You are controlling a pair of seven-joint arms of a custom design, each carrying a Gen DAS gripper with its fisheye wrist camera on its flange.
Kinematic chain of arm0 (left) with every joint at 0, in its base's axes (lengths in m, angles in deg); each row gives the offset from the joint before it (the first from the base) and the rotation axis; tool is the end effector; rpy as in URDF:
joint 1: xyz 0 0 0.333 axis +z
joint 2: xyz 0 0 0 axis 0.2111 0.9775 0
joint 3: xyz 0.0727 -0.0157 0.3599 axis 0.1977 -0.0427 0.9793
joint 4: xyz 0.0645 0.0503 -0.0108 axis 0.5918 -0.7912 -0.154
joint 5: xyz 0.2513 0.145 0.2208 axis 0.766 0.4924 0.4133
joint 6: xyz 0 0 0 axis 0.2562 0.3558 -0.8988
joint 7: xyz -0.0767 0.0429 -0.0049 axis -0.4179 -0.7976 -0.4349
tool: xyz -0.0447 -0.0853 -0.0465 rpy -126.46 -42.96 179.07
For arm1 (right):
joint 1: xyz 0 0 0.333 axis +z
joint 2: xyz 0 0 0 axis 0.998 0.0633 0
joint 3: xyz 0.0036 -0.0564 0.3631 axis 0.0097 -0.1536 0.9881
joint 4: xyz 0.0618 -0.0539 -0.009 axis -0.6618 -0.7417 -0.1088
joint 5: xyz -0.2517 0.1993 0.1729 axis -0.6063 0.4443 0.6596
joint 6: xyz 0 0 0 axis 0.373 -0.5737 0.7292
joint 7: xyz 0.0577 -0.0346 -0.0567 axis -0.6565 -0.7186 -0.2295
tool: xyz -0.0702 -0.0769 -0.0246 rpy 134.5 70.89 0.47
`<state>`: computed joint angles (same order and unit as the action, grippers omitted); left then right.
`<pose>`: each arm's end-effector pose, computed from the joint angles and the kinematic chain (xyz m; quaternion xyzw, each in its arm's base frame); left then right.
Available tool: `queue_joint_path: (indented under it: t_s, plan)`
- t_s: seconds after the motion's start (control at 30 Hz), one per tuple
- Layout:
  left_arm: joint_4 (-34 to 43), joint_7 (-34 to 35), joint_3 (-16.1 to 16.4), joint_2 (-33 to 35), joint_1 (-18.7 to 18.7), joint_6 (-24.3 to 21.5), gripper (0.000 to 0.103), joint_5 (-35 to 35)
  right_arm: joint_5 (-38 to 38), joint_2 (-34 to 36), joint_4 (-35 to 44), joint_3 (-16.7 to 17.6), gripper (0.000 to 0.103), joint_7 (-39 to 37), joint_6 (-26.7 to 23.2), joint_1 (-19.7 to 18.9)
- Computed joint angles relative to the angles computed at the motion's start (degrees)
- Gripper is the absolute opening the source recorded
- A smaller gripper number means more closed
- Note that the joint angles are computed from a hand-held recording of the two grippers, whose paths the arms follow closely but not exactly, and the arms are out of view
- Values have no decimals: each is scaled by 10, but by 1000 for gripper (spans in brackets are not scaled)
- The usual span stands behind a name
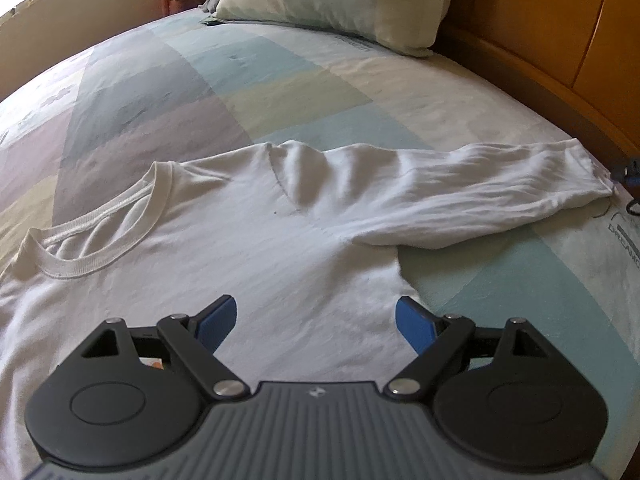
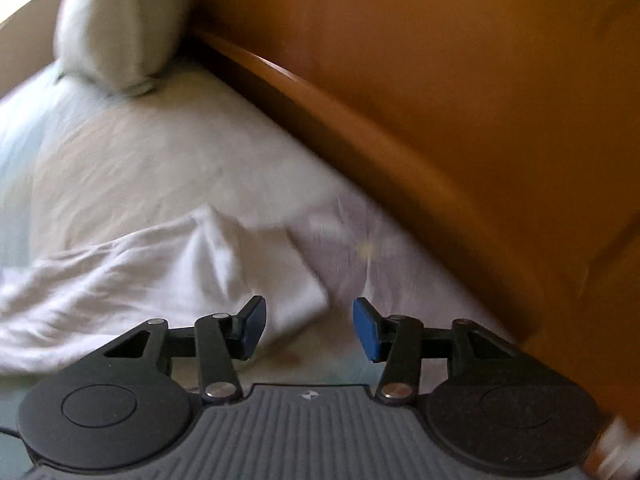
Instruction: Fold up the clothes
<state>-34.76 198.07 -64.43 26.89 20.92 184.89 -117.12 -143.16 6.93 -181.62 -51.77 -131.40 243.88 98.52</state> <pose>0.7398 -0.0165 0.3487 -0.4565 0.8350 -0.2744 0.1381 0.5512 0.0901 0.3396 -0.3650 0.8880 -0.2347 0.1524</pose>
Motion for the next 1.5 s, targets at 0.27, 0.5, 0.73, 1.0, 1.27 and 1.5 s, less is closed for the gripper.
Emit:
queue_joint_path:
  t_s: [0.27,0.5,0.73,1.0,1.27,1.5]
  plan:
    - [-2,9,0,-2,0,-3,86,7,-83,30,12,-29,17,155,69,7]
    - [3,8,-2,1,3,-2,86,-1,39,12,48,15,54,38,-133,30]
    - [25,13,-1,16,-2,9,87,7,-19,93,168,36,80,-103,-102,42]
    - [20,5,27,21,-22,37,87,40,34,154,196,-17,96,-116,-51,65]
    - [37,-99,64,27,-19,18,87,74,160,158,239,18,97,-181,-42,56]
    - [19,-85,44,21,16,27,87,79,285,307,479,25,99,-307,-128,117]
